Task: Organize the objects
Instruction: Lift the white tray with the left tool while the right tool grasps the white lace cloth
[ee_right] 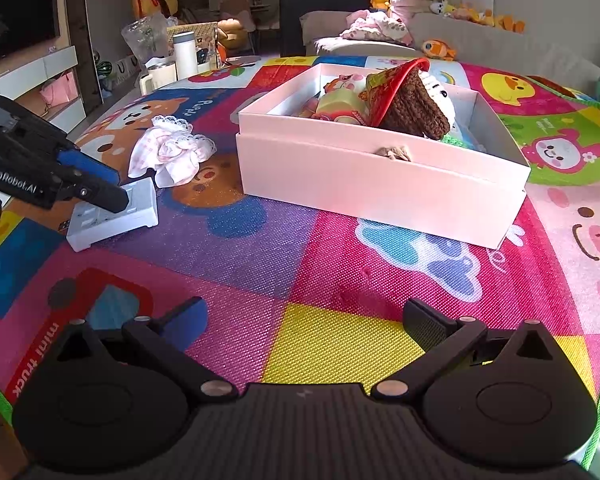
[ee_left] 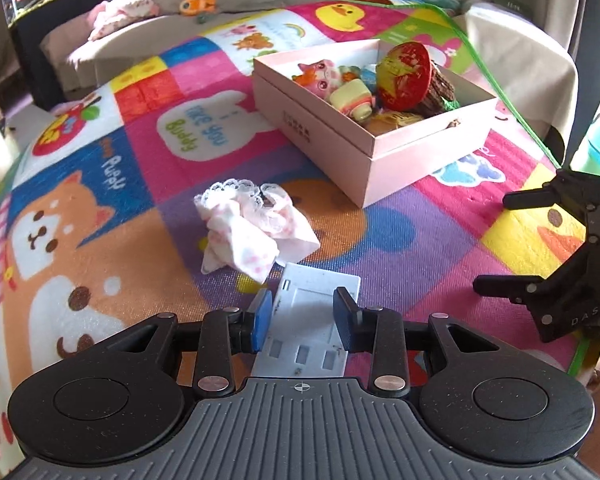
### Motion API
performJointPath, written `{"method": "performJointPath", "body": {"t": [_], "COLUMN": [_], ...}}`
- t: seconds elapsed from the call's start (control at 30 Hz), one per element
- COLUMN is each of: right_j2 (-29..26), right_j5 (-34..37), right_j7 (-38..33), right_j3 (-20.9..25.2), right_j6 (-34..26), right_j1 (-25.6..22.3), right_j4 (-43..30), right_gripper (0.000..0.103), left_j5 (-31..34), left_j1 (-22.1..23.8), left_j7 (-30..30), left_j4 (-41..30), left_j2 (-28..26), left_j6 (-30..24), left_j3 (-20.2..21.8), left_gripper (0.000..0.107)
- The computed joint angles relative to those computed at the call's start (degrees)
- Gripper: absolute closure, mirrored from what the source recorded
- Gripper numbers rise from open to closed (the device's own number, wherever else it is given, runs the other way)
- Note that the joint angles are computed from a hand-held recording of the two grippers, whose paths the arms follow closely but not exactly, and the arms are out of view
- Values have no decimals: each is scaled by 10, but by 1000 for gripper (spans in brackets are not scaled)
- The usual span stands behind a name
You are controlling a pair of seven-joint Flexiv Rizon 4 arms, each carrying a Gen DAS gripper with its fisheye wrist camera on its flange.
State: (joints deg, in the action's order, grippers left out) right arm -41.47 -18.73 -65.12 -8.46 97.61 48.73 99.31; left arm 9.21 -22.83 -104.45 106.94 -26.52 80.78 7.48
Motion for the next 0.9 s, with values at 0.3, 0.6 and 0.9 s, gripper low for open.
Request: {"method": "performJointPath", "body": {"t": [0.3, 0.6, 0.9], "right_j2": [-1, -2, -2], "right_j5": [2, 5, 6], "right_j7": [-3, -5, -6], "right_j3": [1, 1, 1], "right_j6": [3, 4, 4], "right_j1": [-1, 0, 0], "right_j4": [0, -1, 0], "right_gripper": [0, 0, 0], "left_j5": [21, 94, 118], "left_j1": [-25, -50, -61], "left_j7": [36, -38, -124], "left_j4": [-19, -68, -48], "left_j2": [-6, -19, -21], "left_j6": [-27, -83, -25], "left_j3": [9, 38, 62], "left_gripper": [65, 56, 53]}}
